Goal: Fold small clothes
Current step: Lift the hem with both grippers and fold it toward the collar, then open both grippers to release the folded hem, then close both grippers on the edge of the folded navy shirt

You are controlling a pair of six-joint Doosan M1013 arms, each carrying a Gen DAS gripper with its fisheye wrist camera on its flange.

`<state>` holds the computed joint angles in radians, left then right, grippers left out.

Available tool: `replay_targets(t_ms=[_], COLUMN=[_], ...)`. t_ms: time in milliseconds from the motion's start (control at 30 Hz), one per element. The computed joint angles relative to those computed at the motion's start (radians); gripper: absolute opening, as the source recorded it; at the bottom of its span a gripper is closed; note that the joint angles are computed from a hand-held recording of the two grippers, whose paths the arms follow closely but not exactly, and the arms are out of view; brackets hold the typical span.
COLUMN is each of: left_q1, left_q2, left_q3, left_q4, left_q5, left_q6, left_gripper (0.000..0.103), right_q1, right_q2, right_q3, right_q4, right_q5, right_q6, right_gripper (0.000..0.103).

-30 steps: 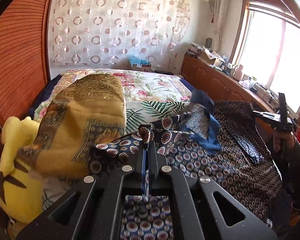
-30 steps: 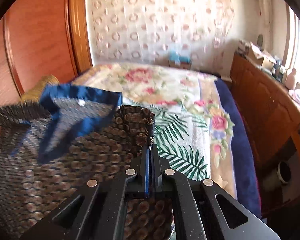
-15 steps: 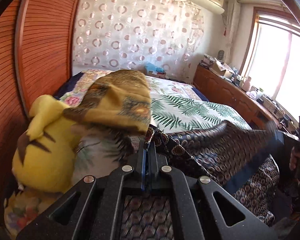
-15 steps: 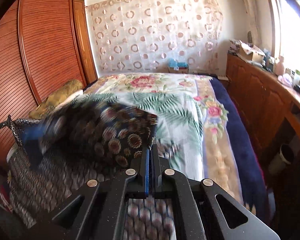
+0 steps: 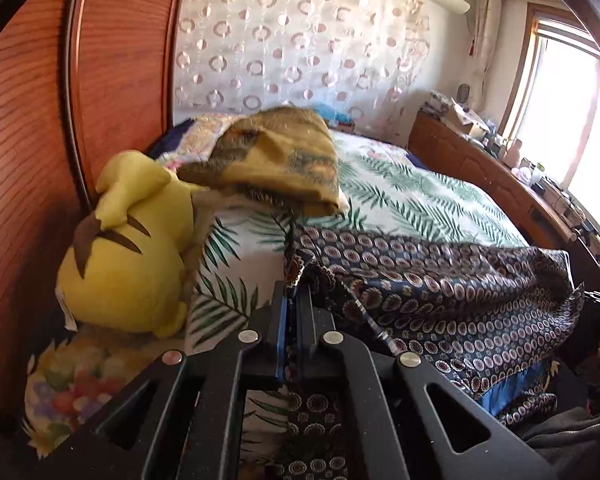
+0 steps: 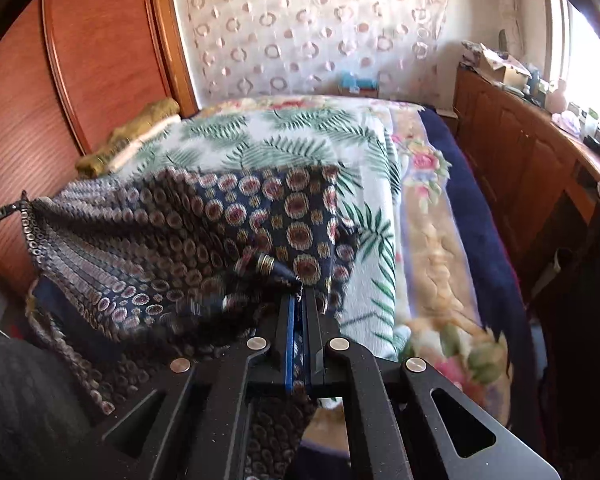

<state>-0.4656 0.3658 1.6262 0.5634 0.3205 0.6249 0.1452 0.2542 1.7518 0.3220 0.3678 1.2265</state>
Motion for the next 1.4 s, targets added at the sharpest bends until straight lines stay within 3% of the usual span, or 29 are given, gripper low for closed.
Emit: replay_targets(t_ms=[100, 233, 267, 367, 433, 533, 633, 733, 867, 1100, 1233, 1400], left_q1=[-0.001, -0.004, -0.003, -0.005, -0.002, 0.0, 0.002, 0.012, 0.025, 0.045, 0.051, 0.055], left_q2=[-0.004, -0.016, -0.017, -0.017, -0.008, 0.017, 0.055, 0.095, 0.15, 0.22, 0.24, 0.237], left_q3=[0.003, -0.001, -0.006, -0.017, -0.039, -0.081, -0.139, -0.194, -0.27, -0.348, -0.36, -0.346], left_q4=[-0.012, 0.04, 0.025, 0.104, 0.086, 0.08, 0.061, -0.035, -0.144, -0.283, -0.355, -0.388], left_q5=[-0.01, -0.022, -0.02, -0.019, -0.012, 0.019, 0.073, 0.105, 0.18, 0.304, 0.345, 0.338], left_q6=[0.027, 0.014, 0.035, -0.031, 0.002, 0.038, 0.077, 0.187, 0.306, 0.435, 0.498, 0.515], left_gripper=[0.005, 0.051, 0.058, 0.072, 0.072, 0.074, 0.074, 0.074, 0.074, 0.074, 0.061, 0.059], right_q1=[0.004, 0.017, 0.024, 0.019, 0.024, 0.027, 0.027, 0.021, 0.014, 0.009, 0.001, -0.003], right_q2=[0.004, -0.011, -0.028, -0.038, -0.044, -0.033, -0.001, 0.058, 0.117, 0.183, 0.197, 0.208], right_q3=[-0.015, -0.026, -0.017, -0.017, -0.016, -0.036, -0.065, -0.124, -0.172, -0.244, -0.263, -0.273], right_q4=[-0.066, -0.185, -0.254, -0.279, -0.39, -0.429, -0.376, -0.219, -0.148, -0.215, -0.13, -0.083], right_q5=[0.014, 0.004, 0.005, 0.002, -0.003, -0.02, -0.054, -0.051, -0.023, 0.066, 0.105, 0.126], right_q6=[0.058, 0.144, 0.189, 0.192, 0.291, 0.34, 0.312, 0.198, 0.135, 0.22, 0.15, 0.082], right_gripper=[0.001, 0.013, 0.013, 0.013, 0.015, 0.039, 0.054, 0.059, 0.06, 0.06, 0.06, 0.06])
